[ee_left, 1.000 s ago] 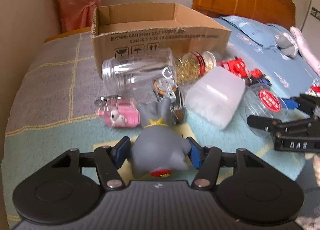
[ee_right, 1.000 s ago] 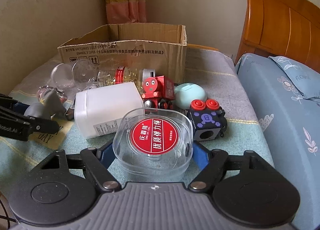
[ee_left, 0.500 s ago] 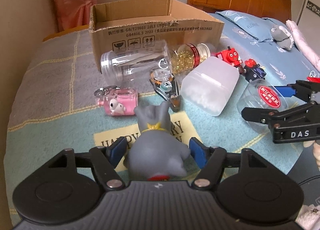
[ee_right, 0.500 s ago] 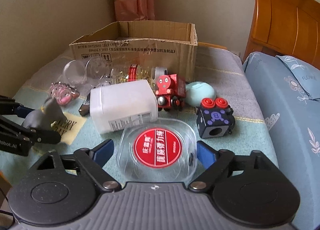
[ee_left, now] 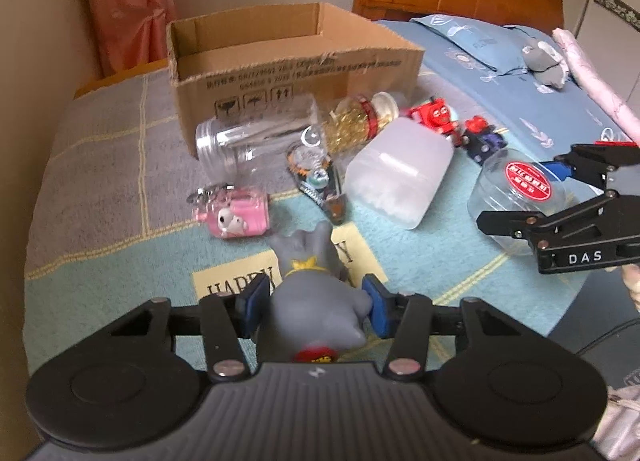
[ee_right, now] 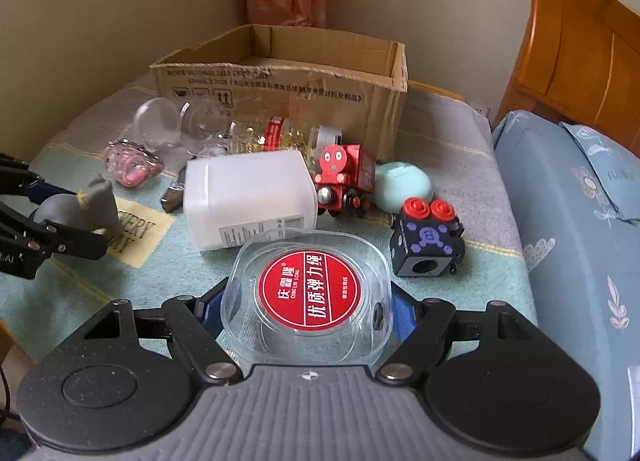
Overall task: Organize rigid objects
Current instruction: 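Lift the grey dog toy with the left tool while the right tool lifts the container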
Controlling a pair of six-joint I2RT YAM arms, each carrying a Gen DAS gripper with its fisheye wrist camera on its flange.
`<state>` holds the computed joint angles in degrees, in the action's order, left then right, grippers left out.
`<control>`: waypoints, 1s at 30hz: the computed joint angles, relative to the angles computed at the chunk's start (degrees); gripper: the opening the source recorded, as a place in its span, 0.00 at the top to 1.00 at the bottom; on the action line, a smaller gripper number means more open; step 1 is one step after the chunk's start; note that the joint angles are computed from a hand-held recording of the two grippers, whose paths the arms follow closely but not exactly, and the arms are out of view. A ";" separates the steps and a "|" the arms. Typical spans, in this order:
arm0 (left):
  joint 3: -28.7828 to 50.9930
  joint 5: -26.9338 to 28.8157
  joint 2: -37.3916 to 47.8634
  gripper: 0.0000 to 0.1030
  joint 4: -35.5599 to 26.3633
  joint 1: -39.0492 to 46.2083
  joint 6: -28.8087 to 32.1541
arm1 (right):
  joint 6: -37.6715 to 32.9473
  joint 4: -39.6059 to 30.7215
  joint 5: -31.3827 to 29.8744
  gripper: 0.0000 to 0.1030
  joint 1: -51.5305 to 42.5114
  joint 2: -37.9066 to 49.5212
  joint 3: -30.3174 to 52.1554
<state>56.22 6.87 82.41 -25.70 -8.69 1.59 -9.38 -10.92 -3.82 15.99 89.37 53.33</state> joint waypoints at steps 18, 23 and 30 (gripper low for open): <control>1.56 -3.46 -3.36 0.49 -4.77 -0.87 5.10 | -4.06 -4.34 -5.39 0.21 -1.08 -2.59 4.66; -3.18 -5.82 -8.87 0.25 -1.12 0.86 5.09 | -3.69 -4.57 -6.04 0.21 -0.84 -2.93 3.54; -6.64 -2.90 -8.44 0.21 0.50 6.72 2.72 | -3.55 -5.00 -6.78 0.21 -0.11 -2.58 3.94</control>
<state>49.58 3.97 73.96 -25.20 -1.97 4.32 -12.93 -15.92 -10.60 15.88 86.79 57.27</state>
